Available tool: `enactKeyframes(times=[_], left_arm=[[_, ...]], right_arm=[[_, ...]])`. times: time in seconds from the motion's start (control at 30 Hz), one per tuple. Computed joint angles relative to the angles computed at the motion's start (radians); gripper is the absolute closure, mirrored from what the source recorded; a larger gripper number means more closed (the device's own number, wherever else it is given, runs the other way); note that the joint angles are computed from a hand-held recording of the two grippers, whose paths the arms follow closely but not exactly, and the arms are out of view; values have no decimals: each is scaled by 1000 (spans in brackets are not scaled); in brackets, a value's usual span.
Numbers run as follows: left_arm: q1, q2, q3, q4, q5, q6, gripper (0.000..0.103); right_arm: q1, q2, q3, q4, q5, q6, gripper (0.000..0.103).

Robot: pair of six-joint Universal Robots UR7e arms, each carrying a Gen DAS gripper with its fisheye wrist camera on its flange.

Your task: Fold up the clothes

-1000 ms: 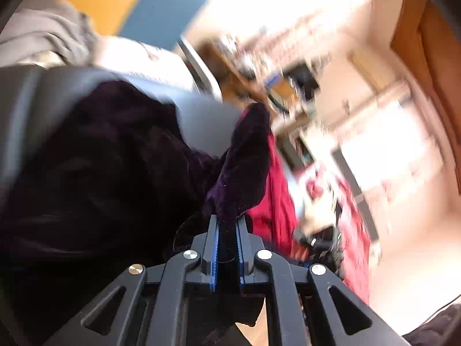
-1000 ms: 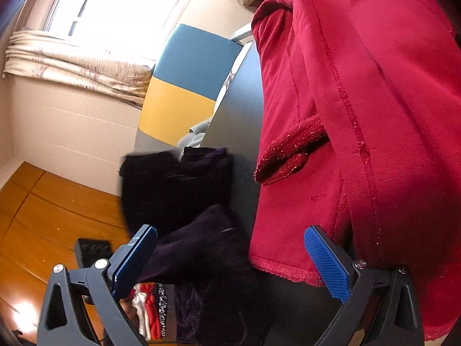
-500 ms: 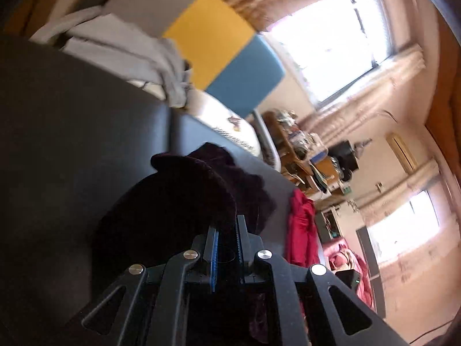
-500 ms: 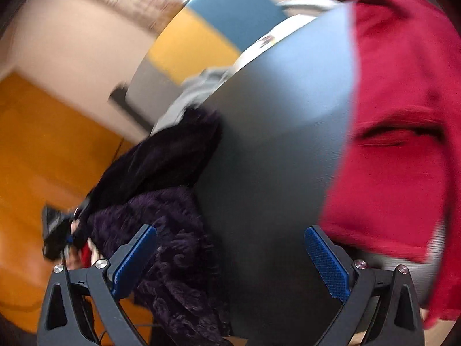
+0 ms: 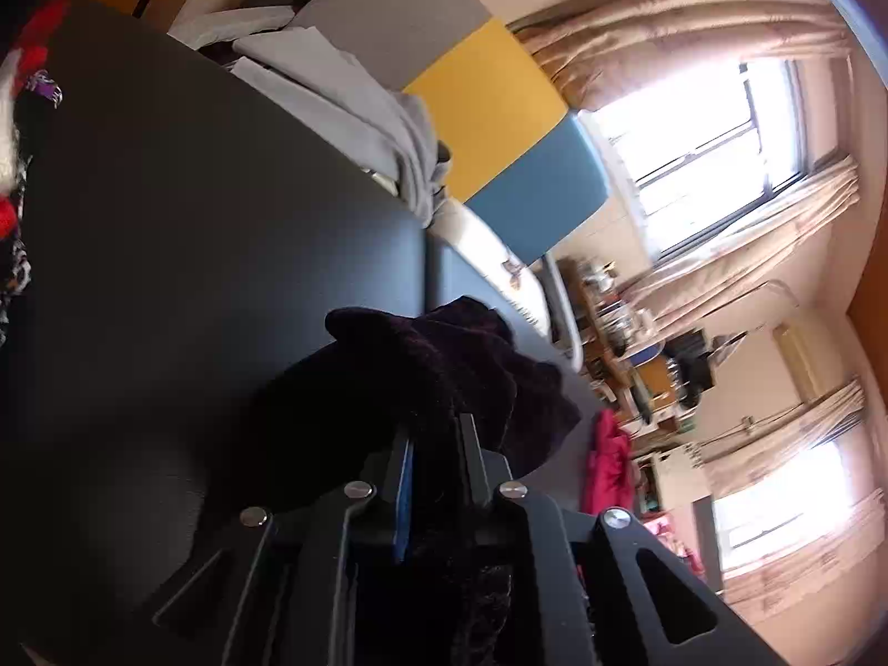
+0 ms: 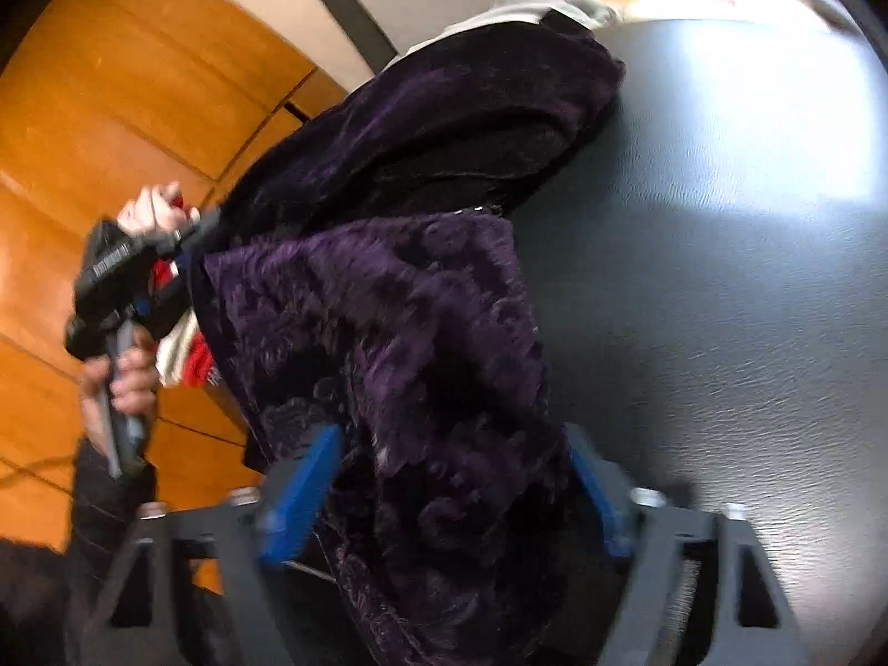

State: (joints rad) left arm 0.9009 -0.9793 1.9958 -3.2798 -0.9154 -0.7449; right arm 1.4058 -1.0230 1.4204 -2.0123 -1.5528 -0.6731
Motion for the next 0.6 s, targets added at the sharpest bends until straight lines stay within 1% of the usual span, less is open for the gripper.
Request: enactKeyframes(times=[0.03,0.17,0.2,0.27,0.33,0.37,0.4,0.43,0.5,0.53,0.57,0.6], left_arm=[[0,1,-3,16,6,-4,86],[-10,9,-14,104,36,-17,81],[-10,12,-14,115,27,-21,81],[-6,17,-8,124,6,-37,81],[-11,24,-9,141,12,-39,83],[-14,28,-4,115,13,-30,86],[-14,32,-4,84,-3,-11,89],[-13,36,-4,53,-20,7,89],[-30,45,-23,53,0,43,91],[-26,51,-39,38,-29,65,91],[-20,59,-56,14,-63,83,92],[-20,71,-79,8,-75,105,92]], right_arm=[[-5,9,-12,14,10,18,5],[-8,21,-27,37,10,-17,5],[-9,25,-37,48,11,-20,5],[-3,29,-41,45,-2,-26,5],[15,23,-28,28,-53,-60,5],[27,23,-24,17,-82,-75,5],[37,24,-23,-5,-112,-78,5],[44,25,-21,-41,-129,-65,5],[45,18,-15,-96,-139,-64,5],[45,14,-14,-121,-141,-62,5],[42,9,-19,-127,-126,-56,5],[41,2,-23,-133,-111,-52,5]])
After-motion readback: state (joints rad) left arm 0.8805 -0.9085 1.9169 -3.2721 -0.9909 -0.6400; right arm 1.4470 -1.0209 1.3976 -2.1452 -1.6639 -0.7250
